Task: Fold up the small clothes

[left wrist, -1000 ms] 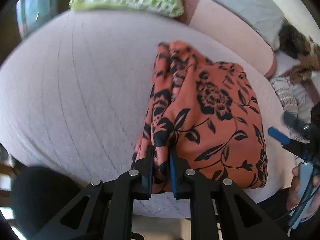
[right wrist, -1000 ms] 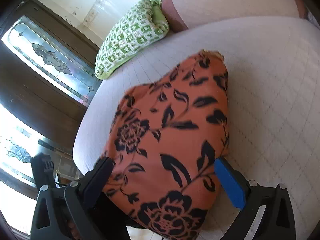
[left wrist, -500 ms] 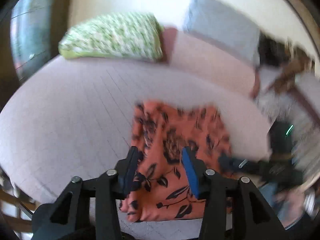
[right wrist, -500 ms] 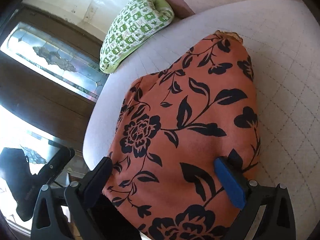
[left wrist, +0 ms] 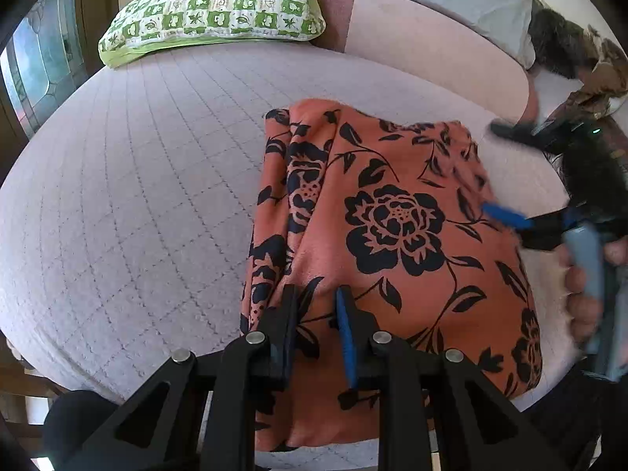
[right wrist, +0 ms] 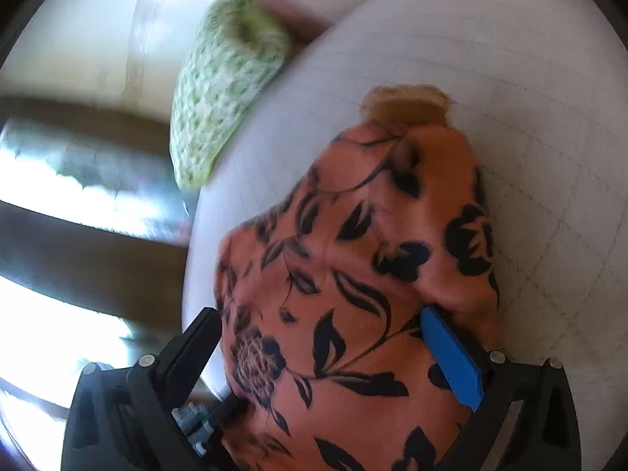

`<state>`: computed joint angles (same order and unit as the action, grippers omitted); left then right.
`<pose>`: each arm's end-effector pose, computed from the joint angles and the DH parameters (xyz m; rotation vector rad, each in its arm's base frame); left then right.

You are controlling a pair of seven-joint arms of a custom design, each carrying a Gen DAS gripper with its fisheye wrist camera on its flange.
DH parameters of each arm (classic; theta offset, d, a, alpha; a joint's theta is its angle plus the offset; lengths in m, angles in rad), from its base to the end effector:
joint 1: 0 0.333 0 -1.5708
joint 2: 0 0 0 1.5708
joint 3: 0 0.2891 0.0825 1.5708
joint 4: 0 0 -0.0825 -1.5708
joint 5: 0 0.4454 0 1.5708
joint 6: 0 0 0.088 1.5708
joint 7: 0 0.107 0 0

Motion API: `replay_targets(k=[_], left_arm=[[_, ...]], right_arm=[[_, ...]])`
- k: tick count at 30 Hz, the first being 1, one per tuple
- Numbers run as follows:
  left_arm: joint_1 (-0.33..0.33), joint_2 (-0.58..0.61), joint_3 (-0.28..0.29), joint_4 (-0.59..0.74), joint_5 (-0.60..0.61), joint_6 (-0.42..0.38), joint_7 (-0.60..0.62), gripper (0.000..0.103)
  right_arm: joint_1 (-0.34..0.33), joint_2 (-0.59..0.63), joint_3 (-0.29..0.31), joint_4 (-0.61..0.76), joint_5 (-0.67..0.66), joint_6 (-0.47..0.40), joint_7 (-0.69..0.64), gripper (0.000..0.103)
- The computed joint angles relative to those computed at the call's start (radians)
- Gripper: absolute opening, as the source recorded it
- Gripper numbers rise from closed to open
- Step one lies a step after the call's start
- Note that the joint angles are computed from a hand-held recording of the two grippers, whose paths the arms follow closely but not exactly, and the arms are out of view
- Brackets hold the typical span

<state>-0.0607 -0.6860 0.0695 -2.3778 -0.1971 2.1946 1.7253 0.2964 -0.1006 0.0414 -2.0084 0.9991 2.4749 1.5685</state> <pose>0.4619 0.0010 0.5859 -1.9205 2.0715 -0.7223 0.5969 0.2077 0.5152 -1.3208 1.7854 0.4343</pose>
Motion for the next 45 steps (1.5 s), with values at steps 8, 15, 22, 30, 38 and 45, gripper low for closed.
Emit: replay_targets(k=[8, 15, 22, 30, 38, 45], left_arm=[[-0.002, 0.004, -0.006, 0.000, 0.007, 0.007, -0.005, 0.022], [0.001, 0.004, -0.014, -0.004, 0.013, 0.014, -0.015, 0.022], [-0.005, -0.002, -0.017, -0.008, 0.024, 0.015, -0.030, 0.022], [-0.006, -0.002, -0.012, -0.008, 0.022, 0.014, -0.028, 0.022], [-0.005, -0.001, -0.014, -0.008, 0.025, 0.016, -0.028, 0.022], [-0.020, 0.000, 0.020, 0.010, -0.022, -0.010, -0.010, 0.036]], right_arm=[[-0.003, 0.050, 0.004, 0.059, -0.206, -0.020, 0.057, 0.102], [0.022, -0.126, 0.012, -0.072, -0.169, 0.031, 0.052, 0.102], [0.092, -0.230, 0.001, -0.202, -0.161, -0.029, -0.027, 0.102], [0.117, -0.270, 0.012, -0.212, -0.221, 0.007, 0.047, 0.103], [0.124, -0.289, 0.019, -0.224, -0.265, 0.002, 0.102, 0.103], [0.138, -0.260, 0.020, -0.230, -0.239, 0.026, 0.054, 0.103]])
